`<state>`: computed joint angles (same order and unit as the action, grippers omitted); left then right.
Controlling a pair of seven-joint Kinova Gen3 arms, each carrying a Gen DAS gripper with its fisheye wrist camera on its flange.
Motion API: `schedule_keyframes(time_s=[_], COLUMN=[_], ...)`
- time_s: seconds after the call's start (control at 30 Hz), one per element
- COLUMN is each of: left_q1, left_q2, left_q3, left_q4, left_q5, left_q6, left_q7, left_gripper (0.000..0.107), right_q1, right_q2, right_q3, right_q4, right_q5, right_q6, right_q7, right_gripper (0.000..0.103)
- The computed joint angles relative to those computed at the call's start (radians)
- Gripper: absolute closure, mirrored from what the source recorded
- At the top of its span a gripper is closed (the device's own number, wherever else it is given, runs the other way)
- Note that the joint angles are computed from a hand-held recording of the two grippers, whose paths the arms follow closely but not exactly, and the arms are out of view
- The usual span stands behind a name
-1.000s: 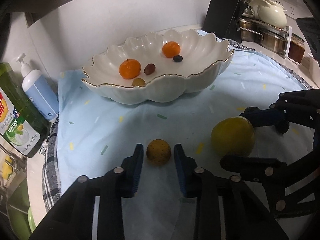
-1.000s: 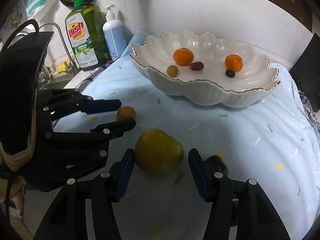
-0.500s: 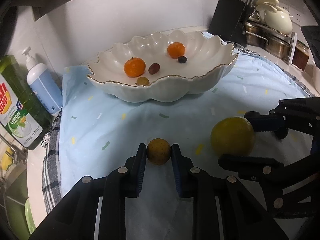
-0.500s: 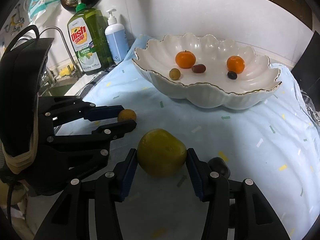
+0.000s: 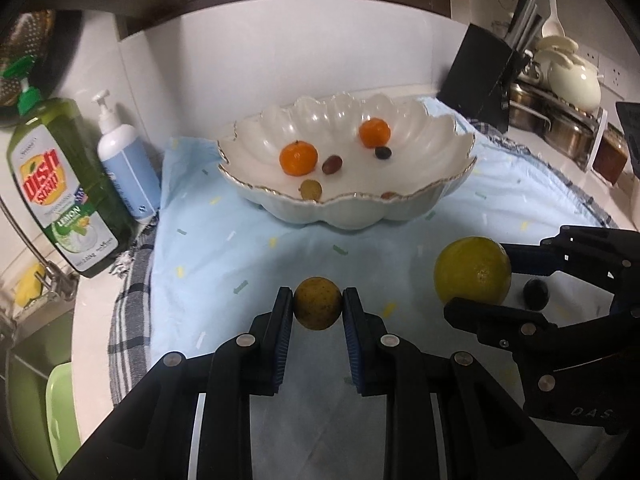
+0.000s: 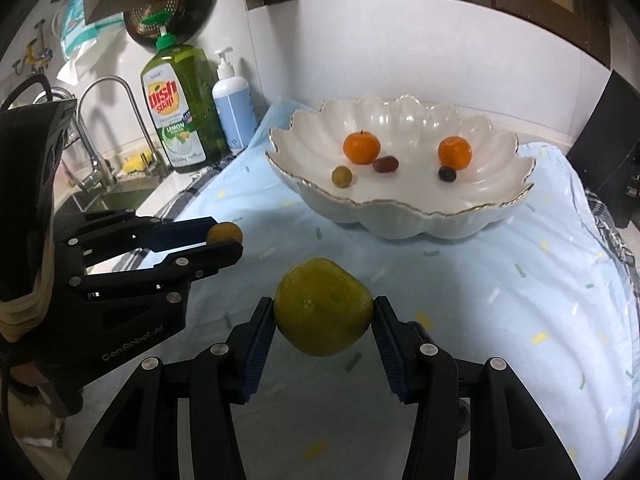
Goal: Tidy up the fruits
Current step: 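Lift and carry both held fruits over the white bowl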
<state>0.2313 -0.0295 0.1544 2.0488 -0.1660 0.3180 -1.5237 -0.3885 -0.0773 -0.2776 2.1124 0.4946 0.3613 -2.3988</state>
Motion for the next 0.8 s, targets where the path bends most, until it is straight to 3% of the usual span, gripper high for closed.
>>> schedule_keyframes(time_s=[0.13,0.8], left_q1=[-0.007,-0.107], left_q2=[-0.035,-0.167], left_q3=[0.021,0.155], left_q4=[0.008,0.013], left_q5=[-0.055,-0.132], left_q6=[0.0,-0.024], left_q7=[0.081,0.211], left_gripper=[0.082,0.082], right_q1=[0.011,0.201], right_q2=[-0.032,-0.16], right_q3=[-0.011,-0.149], right_q4=[0.008,0.011], right_q5=[0.008,0.031], right_q6=[0.002,-0.017], right_q7=[-0.008,-0.029], right_gripper=[0.053,0.053])
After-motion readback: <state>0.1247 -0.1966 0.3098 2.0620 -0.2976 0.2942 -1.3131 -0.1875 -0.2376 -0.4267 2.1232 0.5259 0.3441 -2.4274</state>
